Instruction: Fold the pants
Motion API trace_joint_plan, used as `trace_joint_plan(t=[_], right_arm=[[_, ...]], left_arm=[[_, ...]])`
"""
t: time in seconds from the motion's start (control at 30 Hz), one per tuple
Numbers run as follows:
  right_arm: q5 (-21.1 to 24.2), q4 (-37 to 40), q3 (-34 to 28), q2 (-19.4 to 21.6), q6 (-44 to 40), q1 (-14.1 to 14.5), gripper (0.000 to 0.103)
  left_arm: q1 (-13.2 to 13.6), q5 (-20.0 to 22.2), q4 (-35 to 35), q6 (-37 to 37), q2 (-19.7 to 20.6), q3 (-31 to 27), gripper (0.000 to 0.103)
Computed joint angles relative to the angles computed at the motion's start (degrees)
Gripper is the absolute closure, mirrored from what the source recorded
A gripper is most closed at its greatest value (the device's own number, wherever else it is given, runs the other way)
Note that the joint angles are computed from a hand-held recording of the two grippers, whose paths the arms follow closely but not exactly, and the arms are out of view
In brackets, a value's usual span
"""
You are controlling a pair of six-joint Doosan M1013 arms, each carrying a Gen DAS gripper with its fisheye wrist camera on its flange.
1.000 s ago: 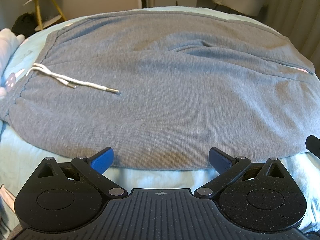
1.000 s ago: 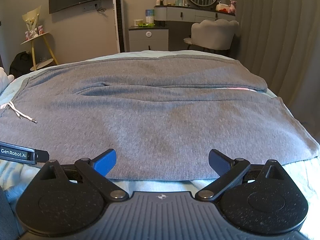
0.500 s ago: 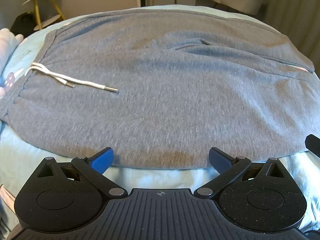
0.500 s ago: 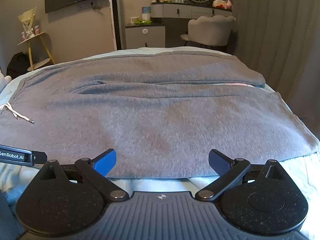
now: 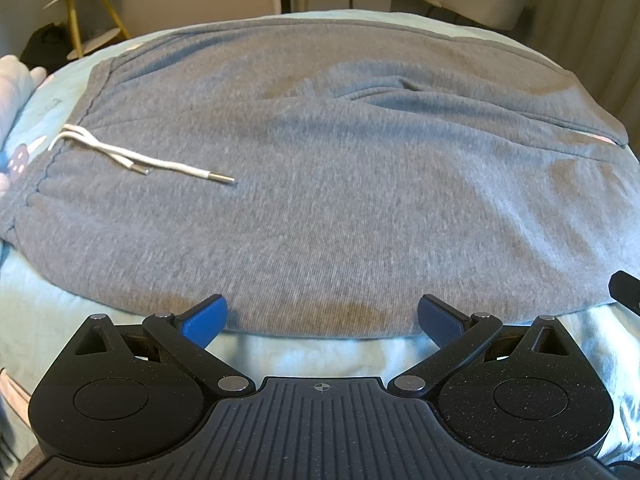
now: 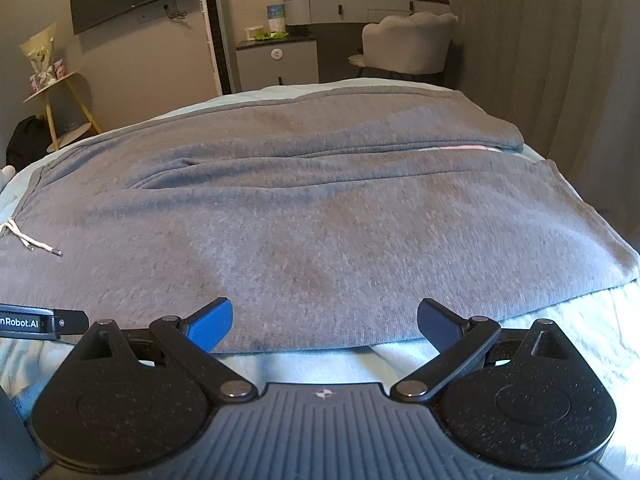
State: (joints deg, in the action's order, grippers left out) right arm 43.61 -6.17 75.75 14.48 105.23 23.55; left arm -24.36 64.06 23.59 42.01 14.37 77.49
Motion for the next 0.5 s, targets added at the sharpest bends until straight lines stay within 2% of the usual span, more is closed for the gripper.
trace_joint_plan(t=[0.5], right_arm=[[1.4,0.9,-0.5,0.3,1.7,-0.4,0.004]], left_arm=[[0.2,0.5,-0.8,0.4,0.2,-0.3,0.0]])
